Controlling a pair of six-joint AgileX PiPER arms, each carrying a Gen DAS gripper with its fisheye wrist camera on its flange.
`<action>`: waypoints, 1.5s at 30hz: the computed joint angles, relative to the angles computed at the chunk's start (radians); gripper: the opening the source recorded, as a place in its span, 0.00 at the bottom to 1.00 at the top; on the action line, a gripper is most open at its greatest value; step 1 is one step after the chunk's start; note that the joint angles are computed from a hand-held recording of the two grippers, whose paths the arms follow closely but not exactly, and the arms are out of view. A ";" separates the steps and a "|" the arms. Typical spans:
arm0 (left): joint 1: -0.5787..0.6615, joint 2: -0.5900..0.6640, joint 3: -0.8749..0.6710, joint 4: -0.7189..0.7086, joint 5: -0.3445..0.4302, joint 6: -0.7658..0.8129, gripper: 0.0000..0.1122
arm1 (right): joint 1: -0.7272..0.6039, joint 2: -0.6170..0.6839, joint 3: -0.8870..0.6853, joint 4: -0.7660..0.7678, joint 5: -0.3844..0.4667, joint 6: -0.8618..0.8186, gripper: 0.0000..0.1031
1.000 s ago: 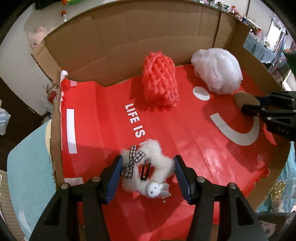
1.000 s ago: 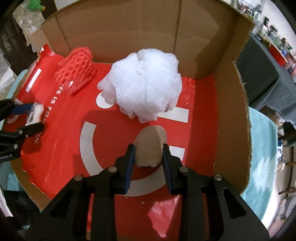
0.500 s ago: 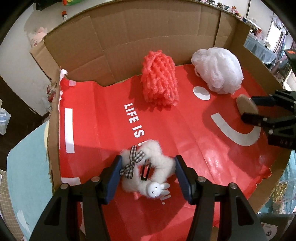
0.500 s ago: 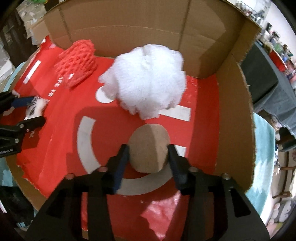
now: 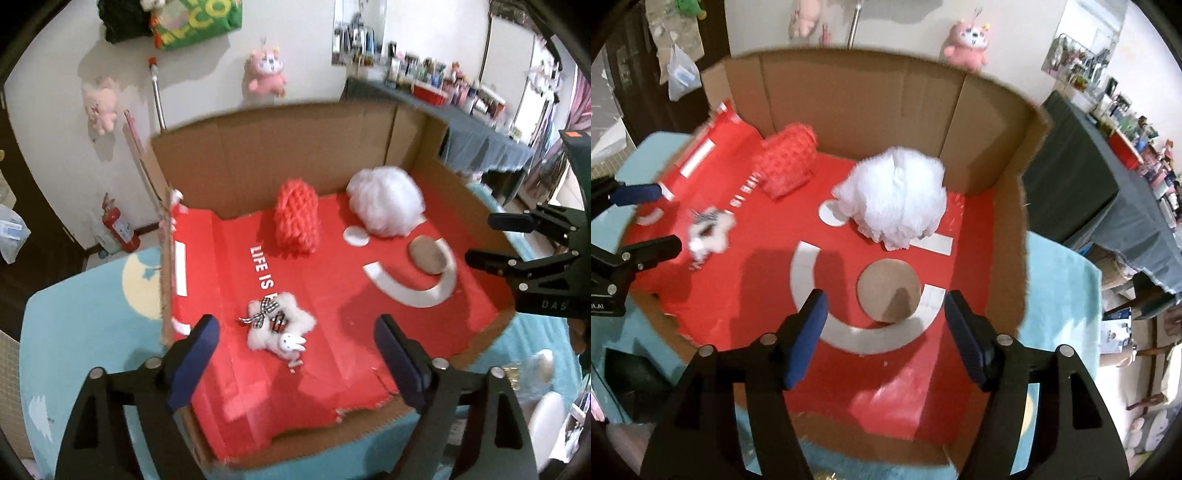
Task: Organize soft objects
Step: 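Open both tools to release the bunny and pad inside the box, then withdraw both tools from the box back over the table items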
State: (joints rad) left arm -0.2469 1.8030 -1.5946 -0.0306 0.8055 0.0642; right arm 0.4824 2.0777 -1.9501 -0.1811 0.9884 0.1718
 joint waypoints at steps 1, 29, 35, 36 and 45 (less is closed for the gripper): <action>-0.007 -0.046 0.042 0.001 -0.023 -0.005 0.84 | 0.000 -0.032 0.033 0.001 -0.016 0.003 0.66; -0.851 -0.847 0.888 1.172 0.058 -1.499 0.92 | 0.698 -0.956 1.086 -0.924 -0.083 1.183 0.87; -1.039 -0.842 0.986 1.250 0.213 -1.722 0.92 | 0.910 -0.953 1.211 -1.048 0.108 1.477 0.87; -1.071 -0.840 1.003 1.256 0.238 -1.753 0.92 | 0.931 -0.949 1.231 -1.053 0.126 1.517 0.87; -1.157 -0.777 1.119 1.290 0.268 -1.963 0.92 | 1.028 -0.887 1.368 -1.077 0.175 1.779 0.87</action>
State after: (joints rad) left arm -1.4042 1.0261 -0.4758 1.2594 1.0731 -1.8991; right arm 1.5103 1.1905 -0.5826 -1.2576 1.1638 1.9511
